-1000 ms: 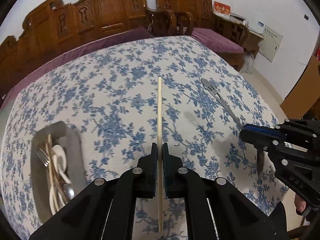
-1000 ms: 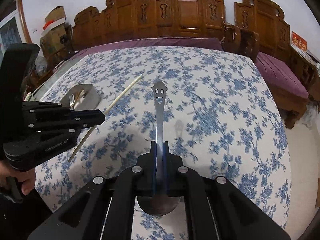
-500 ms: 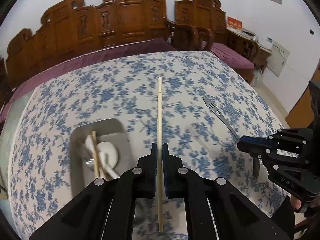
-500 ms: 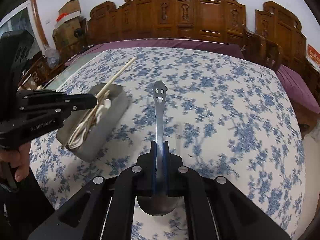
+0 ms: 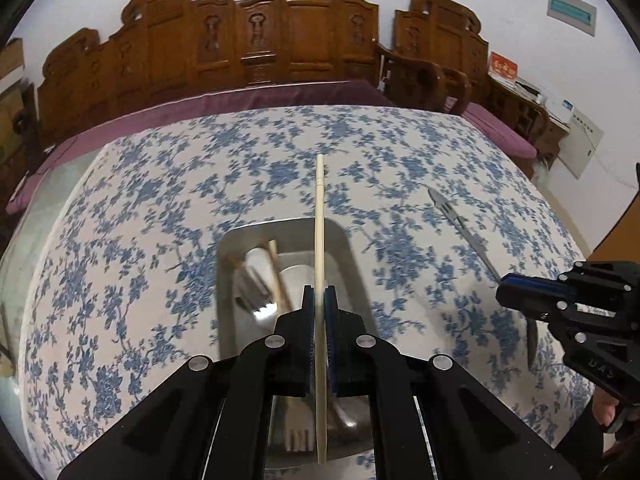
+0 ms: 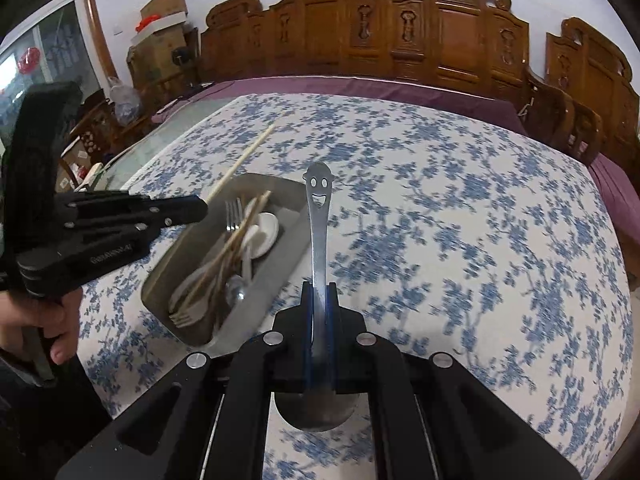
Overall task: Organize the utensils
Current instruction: 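Carry the bamboo chopstick into the grey tray with the left tool and release, then lower the face-handled spoon into the grey tray and open the right tool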
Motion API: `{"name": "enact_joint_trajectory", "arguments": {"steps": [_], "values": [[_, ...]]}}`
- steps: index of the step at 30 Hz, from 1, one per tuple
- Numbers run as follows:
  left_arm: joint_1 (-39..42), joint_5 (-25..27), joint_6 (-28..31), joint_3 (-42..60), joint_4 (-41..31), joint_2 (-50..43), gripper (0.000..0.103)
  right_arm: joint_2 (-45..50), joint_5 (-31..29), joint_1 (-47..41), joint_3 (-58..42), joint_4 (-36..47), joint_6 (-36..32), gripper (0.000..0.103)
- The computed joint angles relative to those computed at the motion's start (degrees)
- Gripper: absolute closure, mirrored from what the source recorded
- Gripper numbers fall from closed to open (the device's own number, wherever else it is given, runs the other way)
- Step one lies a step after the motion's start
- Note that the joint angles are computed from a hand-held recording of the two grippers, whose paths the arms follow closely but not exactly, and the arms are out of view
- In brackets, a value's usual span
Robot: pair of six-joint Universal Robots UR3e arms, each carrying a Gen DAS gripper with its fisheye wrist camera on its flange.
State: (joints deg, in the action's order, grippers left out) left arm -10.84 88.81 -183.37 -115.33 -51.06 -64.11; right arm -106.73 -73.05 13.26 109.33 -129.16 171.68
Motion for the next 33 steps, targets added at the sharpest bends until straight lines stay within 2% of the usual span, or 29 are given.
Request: {"name": "enact_joint_trajectory", "arguments": {"steps": [6, 14, 19, 24, 27, 33], "values": [[7.26, -4.16, 2.33, -7.85, 0.72, 5.84, 0.099, 5.12, -1.73, 4.72, -3.59, -2.2, 2.77, 0.096], [11.15, -5.96, 4.52, -11.66, 1.29, 8.14, 0.099, 9.83, -3.69, 8.97, -7.75, -3.08, 5.2, 0.096], [11.7, -6.2, 3.9, -12.53, 2.36, 8.53, 0.098, 11.53, -4.56, 10.42, -9.68, -3.01, 6.17, 0.096], [12.0, -6.14, 3.92, -12.18, 2.09, 9.32, 0.095, 13.09, -4.85, 11.39, -11.34, -3.3, 7.32, 0.096], [12.87, -5.89, 4.5, -12.14, 1.37, 11.43, 0.085, 14.65, -4.45, 12.13, -12.34, -4.22, 8.82, 0.096], [16.69, -6.12, 7.23, -11.78, -1.64, 16.01, 0.084, 18.85, -4.52, 14.61, -13.7, -7.91, 12.55, 0.096]]}}
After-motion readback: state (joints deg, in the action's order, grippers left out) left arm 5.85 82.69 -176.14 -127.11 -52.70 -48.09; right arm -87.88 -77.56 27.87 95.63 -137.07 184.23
